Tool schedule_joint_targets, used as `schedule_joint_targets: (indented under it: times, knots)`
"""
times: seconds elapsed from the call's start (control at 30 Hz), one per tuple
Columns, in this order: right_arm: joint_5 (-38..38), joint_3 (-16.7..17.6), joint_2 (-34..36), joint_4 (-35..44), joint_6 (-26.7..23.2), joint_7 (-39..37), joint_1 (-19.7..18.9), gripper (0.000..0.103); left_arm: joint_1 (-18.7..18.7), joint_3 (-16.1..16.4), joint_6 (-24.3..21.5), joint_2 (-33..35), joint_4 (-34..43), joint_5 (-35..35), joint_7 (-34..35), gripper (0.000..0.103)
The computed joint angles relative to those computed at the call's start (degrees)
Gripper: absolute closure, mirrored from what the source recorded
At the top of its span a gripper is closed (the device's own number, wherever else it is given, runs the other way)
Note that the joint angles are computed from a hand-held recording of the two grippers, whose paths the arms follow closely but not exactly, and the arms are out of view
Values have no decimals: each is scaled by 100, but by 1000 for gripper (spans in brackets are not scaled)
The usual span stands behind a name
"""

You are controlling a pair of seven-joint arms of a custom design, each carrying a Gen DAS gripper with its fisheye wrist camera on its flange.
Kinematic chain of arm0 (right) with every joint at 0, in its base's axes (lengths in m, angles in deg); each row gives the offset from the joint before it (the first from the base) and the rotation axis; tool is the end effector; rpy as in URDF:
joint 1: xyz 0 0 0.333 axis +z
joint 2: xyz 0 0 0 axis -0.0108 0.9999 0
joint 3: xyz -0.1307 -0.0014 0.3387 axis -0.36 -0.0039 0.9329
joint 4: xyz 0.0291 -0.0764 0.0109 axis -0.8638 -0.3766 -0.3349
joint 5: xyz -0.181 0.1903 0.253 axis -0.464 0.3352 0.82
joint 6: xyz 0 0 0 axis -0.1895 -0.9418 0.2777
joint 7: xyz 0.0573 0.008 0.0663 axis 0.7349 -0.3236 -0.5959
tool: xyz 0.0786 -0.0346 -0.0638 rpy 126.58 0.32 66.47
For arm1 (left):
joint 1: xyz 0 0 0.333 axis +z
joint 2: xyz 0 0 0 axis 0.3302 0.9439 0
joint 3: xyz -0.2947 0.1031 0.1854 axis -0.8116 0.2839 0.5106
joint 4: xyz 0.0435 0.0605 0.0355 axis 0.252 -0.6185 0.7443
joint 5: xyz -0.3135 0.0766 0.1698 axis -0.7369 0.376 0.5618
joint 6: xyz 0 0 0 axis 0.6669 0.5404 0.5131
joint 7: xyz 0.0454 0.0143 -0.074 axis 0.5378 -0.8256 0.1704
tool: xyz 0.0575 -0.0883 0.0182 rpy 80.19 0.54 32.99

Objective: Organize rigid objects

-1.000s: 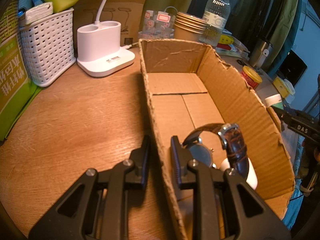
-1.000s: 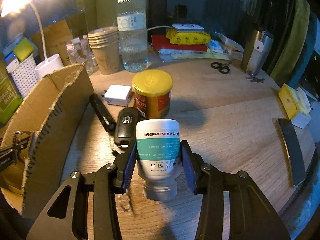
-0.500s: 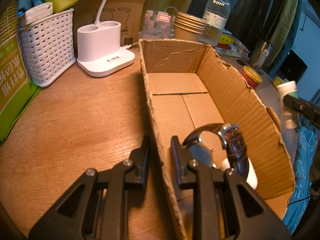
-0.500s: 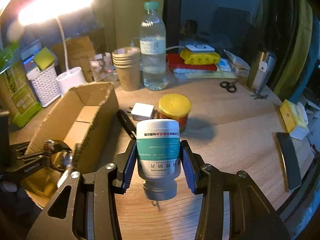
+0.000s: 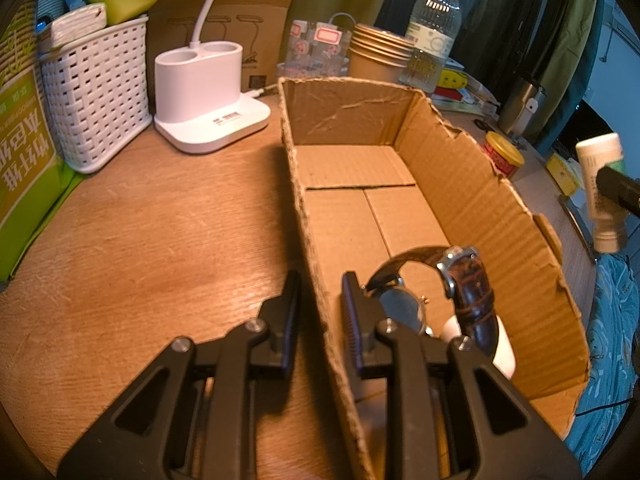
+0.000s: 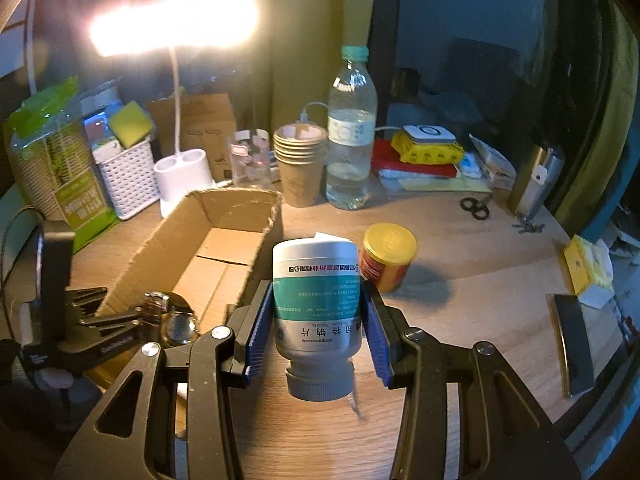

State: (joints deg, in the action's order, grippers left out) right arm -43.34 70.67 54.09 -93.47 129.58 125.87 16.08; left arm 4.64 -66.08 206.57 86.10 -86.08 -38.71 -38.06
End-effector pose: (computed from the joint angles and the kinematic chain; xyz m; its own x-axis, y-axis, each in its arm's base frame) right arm 0.7329 0.2323 0.5650 0.5980 -0.7998 0.0524 -0.5150 -0.4336 -0.7395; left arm 0.6661 -0.2588 0.4686 0.2706 -0.9379 0.2172 -0.7075 -0.3468 -0.6158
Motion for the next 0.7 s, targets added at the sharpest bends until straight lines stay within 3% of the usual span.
schedule_joint_targets:
  times: [0.33, 0.7]
  knots:
    - [277, 246, -69, 14, -211, -385, 13, 57, -8, 4, 5, -2, -3, -5, -2, 80]
    - [599, 432, 6, 172, -759, -713, 72, 57, -12, 6, 1, -5, -6, 2, -12, 80]
